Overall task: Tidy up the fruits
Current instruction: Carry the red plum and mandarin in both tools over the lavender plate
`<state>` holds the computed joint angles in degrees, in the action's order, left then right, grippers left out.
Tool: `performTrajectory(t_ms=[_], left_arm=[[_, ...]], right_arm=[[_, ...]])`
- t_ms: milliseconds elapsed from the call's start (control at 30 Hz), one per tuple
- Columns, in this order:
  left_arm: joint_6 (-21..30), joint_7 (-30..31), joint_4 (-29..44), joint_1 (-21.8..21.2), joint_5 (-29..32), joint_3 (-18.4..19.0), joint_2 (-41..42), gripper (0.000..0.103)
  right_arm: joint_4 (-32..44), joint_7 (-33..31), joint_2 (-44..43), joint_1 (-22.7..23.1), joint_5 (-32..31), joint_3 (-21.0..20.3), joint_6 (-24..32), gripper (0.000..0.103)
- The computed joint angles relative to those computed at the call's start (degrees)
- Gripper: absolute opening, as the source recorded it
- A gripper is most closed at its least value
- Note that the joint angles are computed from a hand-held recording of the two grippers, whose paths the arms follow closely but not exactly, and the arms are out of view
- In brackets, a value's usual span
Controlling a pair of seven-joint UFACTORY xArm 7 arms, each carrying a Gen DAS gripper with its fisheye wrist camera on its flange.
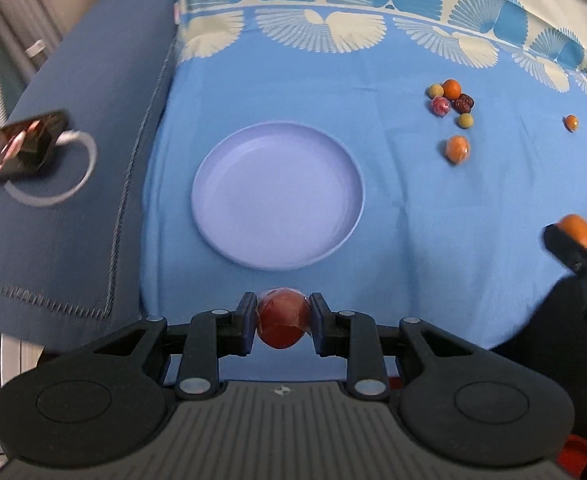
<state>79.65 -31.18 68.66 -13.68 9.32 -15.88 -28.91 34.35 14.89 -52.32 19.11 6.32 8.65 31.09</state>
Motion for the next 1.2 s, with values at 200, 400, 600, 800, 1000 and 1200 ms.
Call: performTrajectory(t_ms=[200, 400, 600, 800, 1000, 1200], left_arm=[[0.32, -0.44, -5.25, -0.28, -0.64, -0.13, -7.30, 0.031], [-0.86, -0.33, -7.50, 0.57, -2.11, 0.10, -11.31, 0.031], [-1.79, 0.22, -8.48, 1.45, -2.81, 0.00, -13.31, 0.031], [-2.15, 0.65, -9.26, 2.03, -3.63, 0.14, -14.31, 0.031], [-2.74, 1.18, -9.56, 2.45, -4.00, 0.39, -14.27, 0.031], [-3.33, 1.90, -9.96, 2.54, -4.73, 1.16, -13.48, 0.031]], right_arm=[[1.97, -1.51, -0.09, 4.01, -0.49, 3.35, 2.89, 0.037], [3.10, -1.97, -1.38, 4.41, -1.79, 4.72, 5.03, 0.037], [3.68, -1.67, -1.66, 4.07, -2.59, 5.65, 6.00, 0.037], [4.27, -2.06, -1.19, 4.20, -3.02, 5.86, 6.62, 0.037], [4.92, -2.85, -0.12, 4.35, -3.07, 5.62, 7.29, 0.037], [5.47, -3.15, 1.30, 4.31, -2.98, 5.80, 7.95, 0.037]])
